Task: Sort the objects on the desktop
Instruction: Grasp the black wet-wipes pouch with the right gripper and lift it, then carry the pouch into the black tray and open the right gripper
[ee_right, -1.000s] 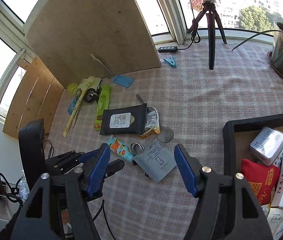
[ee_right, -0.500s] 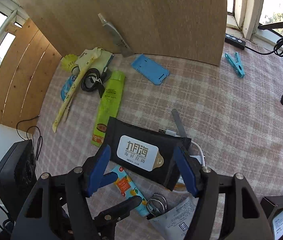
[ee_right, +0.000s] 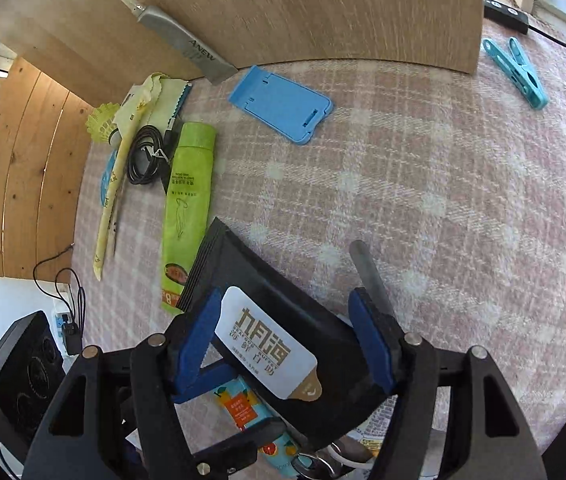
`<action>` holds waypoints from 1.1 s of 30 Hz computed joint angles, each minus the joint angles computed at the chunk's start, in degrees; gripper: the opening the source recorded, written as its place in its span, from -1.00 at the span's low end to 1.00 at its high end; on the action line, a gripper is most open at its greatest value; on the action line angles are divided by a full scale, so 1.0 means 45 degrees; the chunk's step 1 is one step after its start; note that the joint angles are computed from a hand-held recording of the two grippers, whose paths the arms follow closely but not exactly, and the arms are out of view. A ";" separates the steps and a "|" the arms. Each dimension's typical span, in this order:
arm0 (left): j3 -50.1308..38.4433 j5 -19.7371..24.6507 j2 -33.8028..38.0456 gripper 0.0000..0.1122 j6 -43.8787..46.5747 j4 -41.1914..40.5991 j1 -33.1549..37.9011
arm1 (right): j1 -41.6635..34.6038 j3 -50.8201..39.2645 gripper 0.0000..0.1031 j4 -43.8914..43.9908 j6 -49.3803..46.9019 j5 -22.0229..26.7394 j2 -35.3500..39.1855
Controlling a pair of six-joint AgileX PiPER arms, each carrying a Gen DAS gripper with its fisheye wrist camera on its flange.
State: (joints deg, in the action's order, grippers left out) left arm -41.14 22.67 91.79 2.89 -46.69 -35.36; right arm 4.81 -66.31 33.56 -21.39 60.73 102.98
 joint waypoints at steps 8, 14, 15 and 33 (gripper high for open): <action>-0.0187 -0.0089 0.0167 -0.11 -0.0248 0.0504 -0.0082 | -0.0720 0.1492 0.27 0.1058 -0.0727 0.0141 -0.0934; -0.0398 0.0179 -0.0005 -0.11 -0.0957 0.1701 0.0038 | 0.0341 0.1654 0.27 -0.0017 0.0015 -0.0956 -0.1316; -0.0378 0.0182 -0.0078 -0.11 -0.0976 0.1711 0.0064 | 0.0438 0.1695 0.27 -0.0098 0.0099 -0.1052 -0.1384; -0.2688 0.1310 -0.0944 -0.15 -0.3108 0.4032 -0.1439 | -0.1513 0.2184 0.24 0.0993 -0.0570 0.0373 -0.4357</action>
State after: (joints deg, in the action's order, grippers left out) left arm -53.24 28.56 87.54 -11.09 -28.55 -41.83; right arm -2.00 -56.48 38.03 -23.96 62.41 83.38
